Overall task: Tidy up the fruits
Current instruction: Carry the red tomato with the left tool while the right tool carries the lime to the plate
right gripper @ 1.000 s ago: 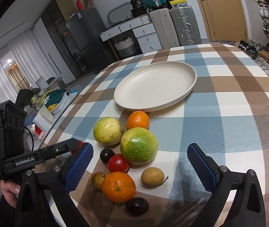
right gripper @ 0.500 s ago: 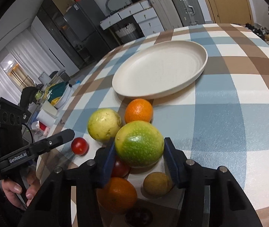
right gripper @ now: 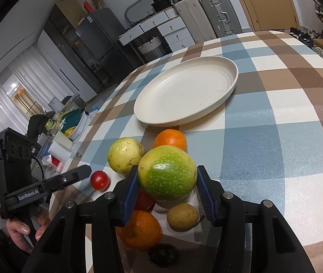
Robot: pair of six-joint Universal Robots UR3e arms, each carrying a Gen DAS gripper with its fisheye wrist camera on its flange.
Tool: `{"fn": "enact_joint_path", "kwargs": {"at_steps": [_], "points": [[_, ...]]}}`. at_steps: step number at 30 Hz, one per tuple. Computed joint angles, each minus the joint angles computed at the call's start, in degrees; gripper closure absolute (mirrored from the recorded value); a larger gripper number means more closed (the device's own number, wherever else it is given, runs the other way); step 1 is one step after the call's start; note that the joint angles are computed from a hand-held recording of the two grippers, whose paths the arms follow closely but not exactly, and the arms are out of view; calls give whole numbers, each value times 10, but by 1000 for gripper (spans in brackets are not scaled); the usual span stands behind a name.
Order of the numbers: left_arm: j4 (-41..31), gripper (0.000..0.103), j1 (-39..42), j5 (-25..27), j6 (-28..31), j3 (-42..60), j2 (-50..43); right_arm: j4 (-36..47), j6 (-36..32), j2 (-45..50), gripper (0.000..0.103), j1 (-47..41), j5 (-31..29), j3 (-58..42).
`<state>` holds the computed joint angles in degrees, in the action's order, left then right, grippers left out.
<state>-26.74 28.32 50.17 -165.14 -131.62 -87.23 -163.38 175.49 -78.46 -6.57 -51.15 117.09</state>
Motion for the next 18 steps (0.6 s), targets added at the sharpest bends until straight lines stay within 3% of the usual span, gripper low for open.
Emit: {"fn": "enact_joint_path", "kwargs": {"at_steps": [7, 12, 18], "points": [[28, 81, -26, 36, -20, 0, -2, -6, -9, -12, 53, -8, 9, 14], [51, 58, -42, 61, -36, 2, -7, -11, -11, -10, 53, -14, 18, 19], [58, 55, -54, 75, -39, 9, -21, -14, -15, -10, 53, -18, 25, 24]]}}
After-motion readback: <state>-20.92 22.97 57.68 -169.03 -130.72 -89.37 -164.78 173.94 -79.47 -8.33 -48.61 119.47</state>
